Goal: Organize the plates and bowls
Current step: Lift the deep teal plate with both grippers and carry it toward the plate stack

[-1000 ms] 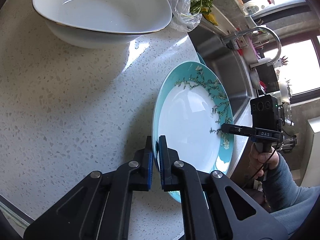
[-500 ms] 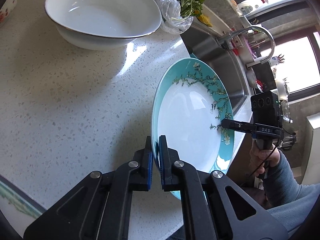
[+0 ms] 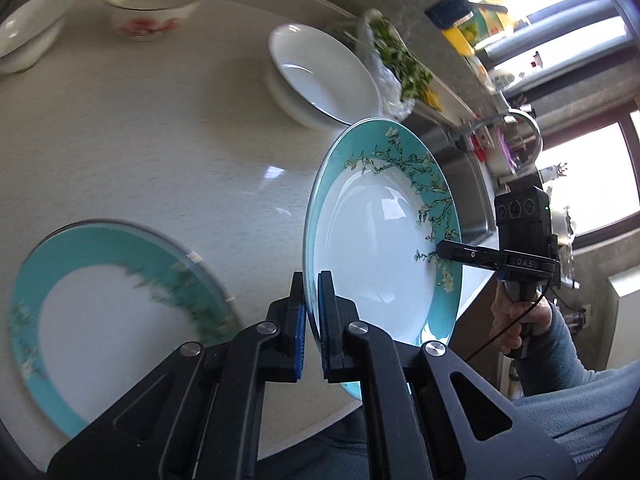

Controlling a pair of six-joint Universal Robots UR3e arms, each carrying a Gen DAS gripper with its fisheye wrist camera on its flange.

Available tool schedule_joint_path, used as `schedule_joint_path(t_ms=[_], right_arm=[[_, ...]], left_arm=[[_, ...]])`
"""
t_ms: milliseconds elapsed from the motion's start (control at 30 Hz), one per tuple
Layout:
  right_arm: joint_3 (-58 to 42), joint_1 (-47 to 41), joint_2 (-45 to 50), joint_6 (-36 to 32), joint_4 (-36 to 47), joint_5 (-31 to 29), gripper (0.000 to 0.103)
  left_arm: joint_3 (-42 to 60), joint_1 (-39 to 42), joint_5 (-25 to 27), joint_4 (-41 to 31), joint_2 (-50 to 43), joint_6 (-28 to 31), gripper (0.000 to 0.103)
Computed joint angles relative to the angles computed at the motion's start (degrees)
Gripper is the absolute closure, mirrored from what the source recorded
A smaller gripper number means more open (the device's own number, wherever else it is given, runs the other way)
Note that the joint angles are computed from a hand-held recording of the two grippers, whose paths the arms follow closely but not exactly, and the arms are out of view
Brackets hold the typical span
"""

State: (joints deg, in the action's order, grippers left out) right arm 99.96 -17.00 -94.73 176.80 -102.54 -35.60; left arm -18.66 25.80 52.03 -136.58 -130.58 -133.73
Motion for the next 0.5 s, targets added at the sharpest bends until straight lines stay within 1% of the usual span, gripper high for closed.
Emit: schedule_joint_path(t_ms=[100, 200, 300, 433, 500], right_arm=[[-6.0, 6.8, 7.2, 4.8, -4.9, -0.6, 0.094], [-11.1, 11.9, 12.9, 8.0, -7.9, -1.3, 0.093], [-17.0, 17.1, 19.2, 11.6, -10.4, -2.4, 0.093], [-23.6, 22.6, 26.4, 15.7, -13.4, -3.3, 0.093], [-26.9, 24.6, 29.3, 17.3, -13.8, -4.0, 0.093]], left_arm=[[-4.6, 5.2, 0.8, 0.5, 3.1, 1.9, 0.1], [-9.5, 9.9, 2.0, 1.9, 5.6, 3.6, 0.1], [-12.0, 14.7, 3.4, 2.7, 6.5, 5.1, 0.099], [-11.0, 19.9, 5.4, 1.5, 5.5, 7.9, 0.099], [-7.9, 22.3, 6.7, 0.1, 3.5, 9.1, 0.099]])
